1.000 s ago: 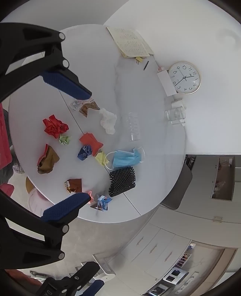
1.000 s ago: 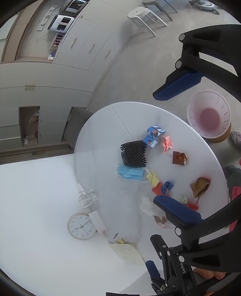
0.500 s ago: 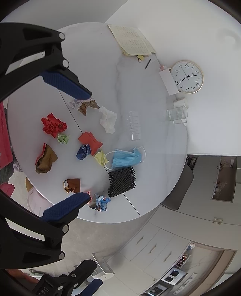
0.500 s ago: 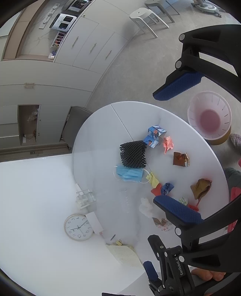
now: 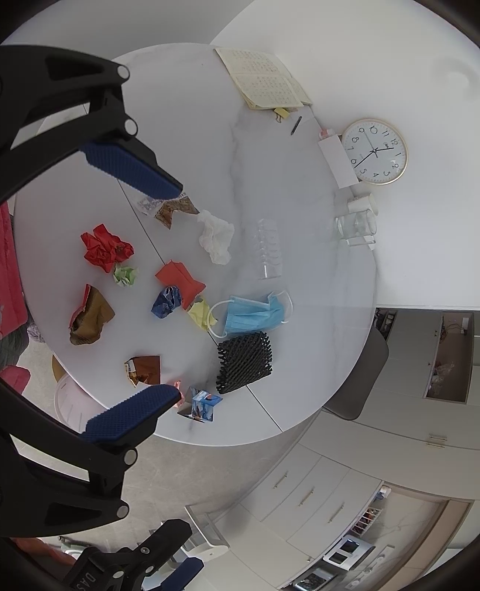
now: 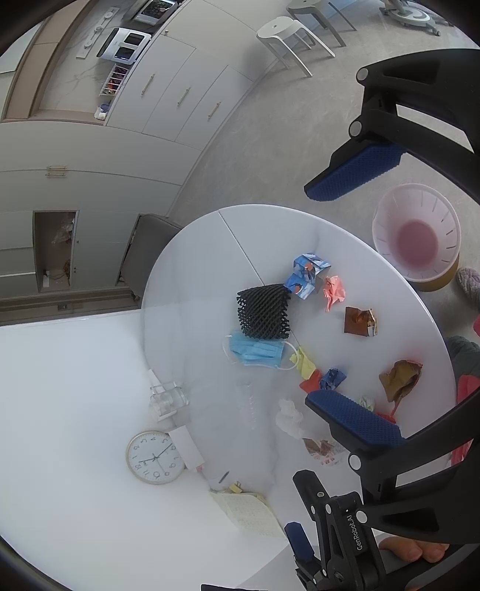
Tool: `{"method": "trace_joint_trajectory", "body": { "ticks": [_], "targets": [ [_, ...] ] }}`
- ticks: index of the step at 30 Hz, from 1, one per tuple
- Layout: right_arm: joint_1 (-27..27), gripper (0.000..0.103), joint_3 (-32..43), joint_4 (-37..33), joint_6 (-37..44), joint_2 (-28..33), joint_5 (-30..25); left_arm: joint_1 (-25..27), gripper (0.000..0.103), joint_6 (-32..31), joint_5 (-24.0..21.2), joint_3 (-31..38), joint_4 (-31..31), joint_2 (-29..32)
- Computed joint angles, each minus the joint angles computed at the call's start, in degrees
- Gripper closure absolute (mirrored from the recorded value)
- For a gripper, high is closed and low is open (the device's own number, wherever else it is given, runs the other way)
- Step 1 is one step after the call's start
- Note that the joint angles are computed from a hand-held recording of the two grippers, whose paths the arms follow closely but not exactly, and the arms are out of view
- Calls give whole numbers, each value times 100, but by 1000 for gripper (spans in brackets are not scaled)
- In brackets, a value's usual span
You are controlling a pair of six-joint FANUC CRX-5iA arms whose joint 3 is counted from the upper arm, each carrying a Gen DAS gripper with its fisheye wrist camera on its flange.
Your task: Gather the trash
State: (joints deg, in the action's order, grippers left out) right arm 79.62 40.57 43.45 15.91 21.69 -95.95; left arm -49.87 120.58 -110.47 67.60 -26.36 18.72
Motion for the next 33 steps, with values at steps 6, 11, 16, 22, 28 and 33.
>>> {"method": "trace_joint_trajectory", "body": {
  "ticks": [6,11,16,22,28,33],
  "targets": [
    [-13,2,-16,-35,-2,-5,-7,26,7,-30,-23,46,23,35],
    [-36,2,127,-47,55,79,-57,37,7,-30,-9,23,34,23],
    [-38,2,144,-56,62,86,-67,45,7,-39,-21,31,45,30],
    [-43,2,169,-62,57,103,-73,108,7,-63,38,-94,106,-38],
    [-49,2,239,-67,69,146,-104,141,7,-73,80,-177,122,-75],
    [-54,2,263,-74,80,157,-114,188,7,-101,103,-232,166,-109]
  ]
}}
